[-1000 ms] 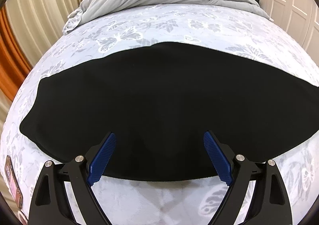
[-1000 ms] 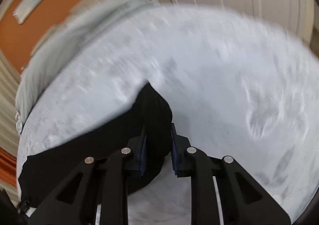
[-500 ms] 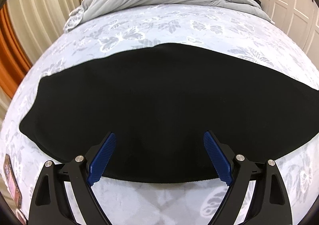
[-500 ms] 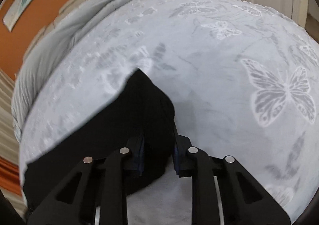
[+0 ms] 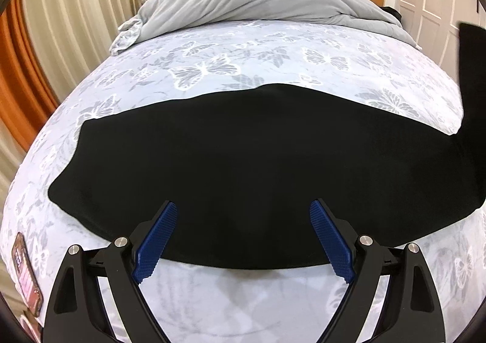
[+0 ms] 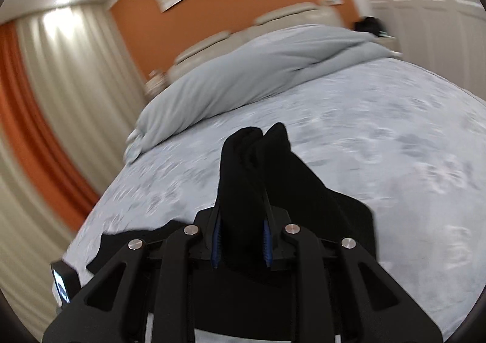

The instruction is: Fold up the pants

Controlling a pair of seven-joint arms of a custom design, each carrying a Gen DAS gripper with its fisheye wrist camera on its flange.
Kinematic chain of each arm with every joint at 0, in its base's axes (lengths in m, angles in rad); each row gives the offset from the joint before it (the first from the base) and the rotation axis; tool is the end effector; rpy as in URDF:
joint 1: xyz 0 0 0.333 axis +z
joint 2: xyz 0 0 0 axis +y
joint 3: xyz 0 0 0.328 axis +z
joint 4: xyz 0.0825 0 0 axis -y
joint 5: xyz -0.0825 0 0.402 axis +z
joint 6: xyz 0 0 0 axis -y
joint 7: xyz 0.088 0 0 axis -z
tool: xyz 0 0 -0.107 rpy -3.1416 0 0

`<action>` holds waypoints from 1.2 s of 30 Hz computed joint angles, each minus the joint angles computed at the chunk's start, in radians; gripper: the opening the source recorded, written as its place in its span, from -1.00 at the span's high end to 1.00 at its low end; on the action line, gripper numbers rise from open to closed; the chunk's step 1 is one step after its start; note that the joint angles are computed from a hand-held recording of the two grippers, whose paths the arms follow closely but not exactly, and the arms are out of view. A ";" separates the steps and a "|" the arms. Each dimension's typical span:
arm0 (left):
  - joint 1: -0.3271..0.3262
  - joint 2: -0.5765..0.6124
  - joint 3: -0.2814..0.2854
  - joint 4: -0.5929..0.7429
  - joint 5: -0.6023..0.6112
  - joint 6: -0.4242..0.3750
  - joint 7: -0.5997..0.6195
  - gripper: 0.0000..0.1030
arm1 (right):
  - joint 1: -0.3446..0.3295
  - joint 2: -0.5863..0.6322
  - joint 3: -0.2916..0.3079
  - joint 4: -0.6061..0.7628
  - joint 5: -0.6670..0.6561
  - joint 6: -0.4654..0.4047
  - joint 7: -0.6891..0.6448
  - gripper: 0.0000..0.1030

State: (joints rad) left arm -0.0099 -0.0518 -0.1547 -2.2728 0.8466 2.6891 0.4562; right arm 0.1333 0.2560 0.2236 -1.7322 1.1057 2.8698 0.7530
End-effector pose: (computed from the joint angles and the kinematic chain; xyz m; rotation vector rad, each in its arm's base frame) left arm 0.5440 -0.1155 0.4221 -1.9895 1.5299 -0.4514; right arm 0.6677 0.1793 0.5146 -1.6025 1.3318 -0.2662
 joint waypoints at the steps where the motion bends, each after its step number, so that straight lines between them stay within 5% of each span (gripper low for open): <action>1: 0.002 -0.009 0.003 -0.009 -0.002 -0.002 -0.001 -0.69 | 0.011 0.006 0.004 0.006 -0.019 -0.004 0.009 0.62; 8: 0.031 -0.043 0.003 -0.044 -0.023 -0.003 0.000 -0.69 | 0.088 0.080 0.006 0.046 -0.268 -0.013 0.174 0.62; 17: 0.089 -0.085 0.009 -0.094 -0.124 0.029 0.043 -0.69 | 0.214 0.205 -0.068 0.059 -0.743 -0.100 0.427 0.61; 21: 0.124 -0.111 0.008 -0.121 -0.143 0.040 0.043 -0.69 | 0.249 0.211 -0.090 0.025 -0.896 -0.036 0.501 0.61; 25: 0.164 -0.143 0.018 -0.158 -0.213 0.068 0.070 -0.69 | 0.159 0.194 0.027 0.015 -0.871 0.028 0.492 0.61; 27: 0.177 -0.154 0.034 -0.177 -0.284 0.097 0.111 -0.69 | 0.129 0.214 0.078 0.045 -0.864 0.007 0.469 0.51; 29: 0.178 -0.160 0.060 -0.198 -0.395 0.143 0.184 -0.69 | 0.142 0.262 0.077 0.101 -0.922 -0.097 0.491 0.02; 33: 0.139 -0.186 0.175 -0.263 -0.713 0.251 0.338 -0.69 | 0.234 0.223 -0.008 0.035 -1.071 -0.042 0.507 -0.09; 36: 0.046 -0.194 0.317 -0.311 -1.013 0.325 0.449 -0.69 | 0.119 0.145 0.100 -0.038 -0.952 0.025 0.438 -0.29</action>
